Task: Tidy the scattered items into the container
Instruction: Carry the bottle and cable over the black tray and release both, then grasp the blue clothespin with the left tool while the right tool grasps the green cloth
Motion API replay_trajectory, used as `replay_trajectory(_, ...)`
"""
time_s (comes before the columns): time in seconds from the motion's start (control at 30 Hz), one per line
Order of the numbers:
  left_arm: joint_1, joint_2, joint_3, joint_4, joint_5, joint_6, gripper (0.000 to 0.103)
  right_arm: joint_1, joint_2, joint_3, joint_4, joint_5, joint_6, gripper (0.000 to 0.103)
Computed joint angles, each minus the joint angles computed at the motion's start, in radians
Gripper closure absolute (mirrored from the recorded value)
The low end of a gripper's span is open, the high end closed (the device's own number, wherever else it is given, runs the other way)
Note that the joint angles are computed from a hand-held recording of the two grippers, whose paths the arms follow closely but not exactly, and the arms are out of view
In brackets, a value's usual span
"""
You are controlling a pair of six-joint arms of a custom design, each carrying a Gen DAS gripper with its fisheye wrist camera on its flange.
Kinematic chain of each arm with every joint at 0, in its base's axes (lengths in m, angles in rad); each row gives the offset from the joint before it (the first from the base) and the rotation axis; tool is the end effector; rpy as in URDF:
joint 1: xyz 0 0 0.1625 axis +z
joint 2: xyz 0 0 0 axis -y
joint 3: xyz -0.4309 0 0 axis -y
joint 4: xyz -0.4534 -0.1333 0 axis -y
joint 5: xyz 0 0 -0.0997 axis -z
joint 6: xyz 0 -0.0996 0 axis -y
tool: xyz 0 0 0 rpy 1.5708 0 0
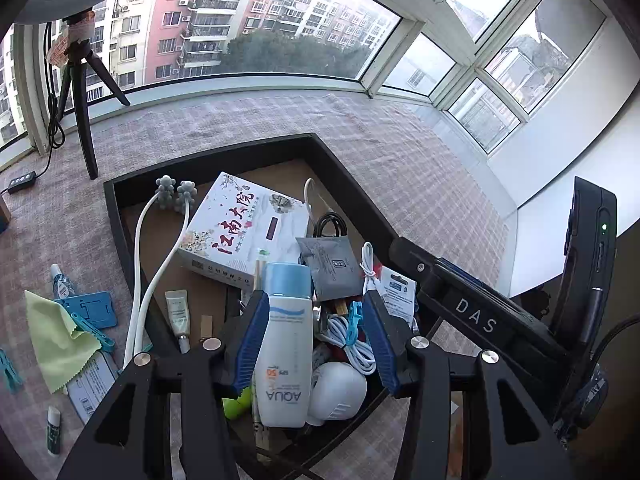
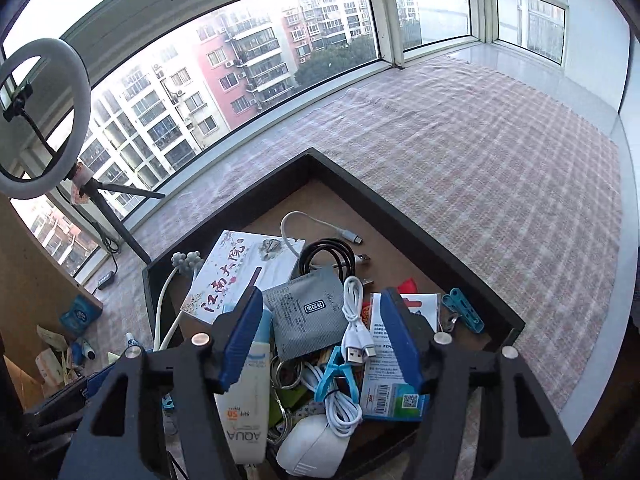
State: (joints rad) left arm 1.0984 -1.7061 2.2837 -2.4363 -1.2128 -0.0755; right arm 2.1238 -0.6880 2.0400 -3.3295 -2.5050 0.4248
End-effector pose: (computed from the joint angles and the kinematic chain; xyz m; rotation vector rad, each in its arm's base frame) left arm -0.0522 -0.4717 0.2808 0.4847 2.7863 -0.5329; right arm 0.3322 -0.4369 -0.0214 -0.0920 -2.3266 0.9701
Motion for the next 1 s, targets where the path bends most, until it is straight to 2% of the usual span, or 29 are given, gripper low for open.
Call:
replay_trajectory(0.13, 0.019, -0.01, -0.005, 0.024, -0.001, -0.002, 0.057, 0.01, 0.004, -0.009, 0.013, 0.015, -0.002, 0.043)
replay_trajectory(0.33, 0.058, -0.05, -0.005, 0.031, 0.047, -0.024, 0.057, 0.026, 0.045, -0.059, 0.05, 0.055, -0.025, 0.043)
replay_trajectory(0.6, 0.171, -0.108, -0.037, 0.06, 0.135, -0.044, 0.057, 0.068, 0.144, -0.178, 0.131, 0.15, -0.107, 0.043)
replay_trajectory(1.0, 0.351, -0.16, -0.093, 0.064, 0.258, -0.034, 0.057, 0.121, 0.33, -0.429, 0.332, 0.323, -0.244, 0.043)
